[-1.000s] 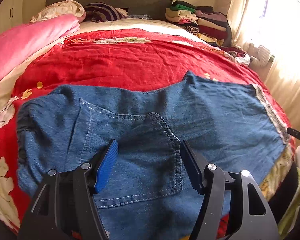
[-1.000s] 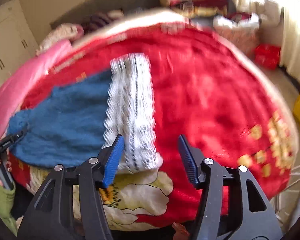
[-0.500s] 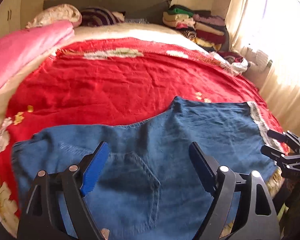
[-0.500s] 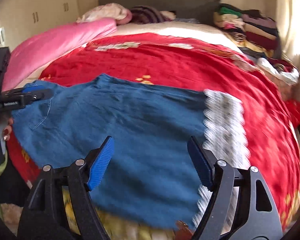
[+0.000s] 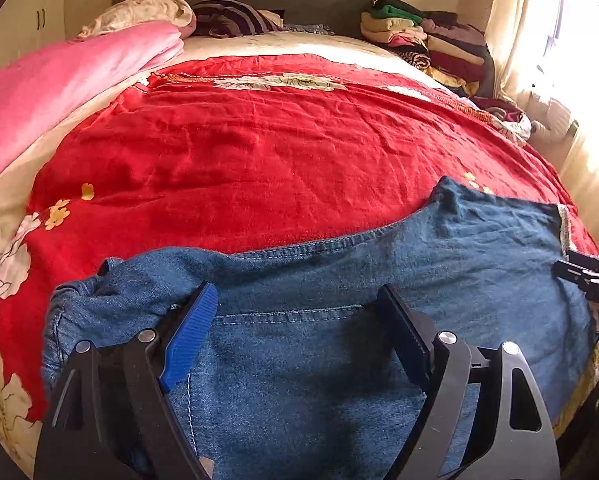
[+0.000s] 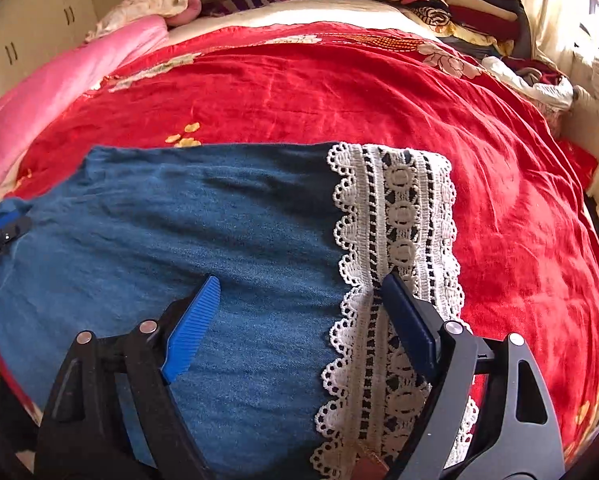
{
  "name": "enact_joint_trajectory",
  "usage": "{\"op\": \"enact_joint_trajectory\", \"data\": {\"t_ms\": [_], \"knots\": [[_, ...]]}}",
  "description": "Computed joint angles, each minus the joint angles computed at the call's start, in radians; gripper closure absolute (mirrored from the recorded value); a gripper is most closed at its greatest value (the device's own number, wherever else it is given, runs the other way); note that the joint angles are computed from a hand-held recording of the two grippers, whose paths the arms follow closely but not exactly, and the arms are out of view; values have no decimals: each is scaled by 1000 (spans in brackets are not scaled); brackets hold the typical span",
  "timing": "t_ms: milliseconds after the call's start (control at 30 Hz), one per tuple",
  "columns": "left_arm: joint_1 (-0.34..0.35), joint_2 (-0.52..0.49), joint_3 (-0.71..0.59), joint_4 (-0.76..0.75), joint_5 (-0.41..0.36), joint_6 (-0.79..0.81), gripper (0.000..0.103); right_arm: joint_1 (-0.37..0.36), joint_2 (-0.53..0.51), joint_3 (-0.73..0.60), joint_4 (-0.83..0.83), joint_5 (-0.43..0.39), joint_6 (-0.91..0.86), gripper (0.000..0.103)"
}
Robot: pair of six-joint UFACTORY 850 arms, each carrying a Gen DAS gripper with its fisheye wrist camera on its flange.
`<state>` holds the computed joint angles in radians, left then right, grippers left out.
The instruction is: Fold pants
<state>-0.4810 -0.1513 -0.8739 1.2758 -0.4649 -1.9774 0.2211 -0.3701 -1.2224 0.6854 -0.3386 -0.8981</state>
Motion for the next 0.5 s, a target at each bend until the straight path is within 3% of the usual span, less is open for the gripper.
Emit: {"op": "enact_joint_trajectory", "data": {"t_ms": [67,167,267,367,500], "knots": [[2,-1,-6,-16,6,19,22,4,7,6,10,10,-11,26],[-11,29,-6,-81,2,92,20,-15,70,61,226,1,-194,23],[-51,72,7,-63,-40,67,10,-40,144,120,427,-35,-385,19],[-104,93,11,-37,-84,50,9,-48,209,178,487,-48,-461,18],[-167,94,10,-9,-79,23,9,-40,276,249,539,-34,-537,18]]}}
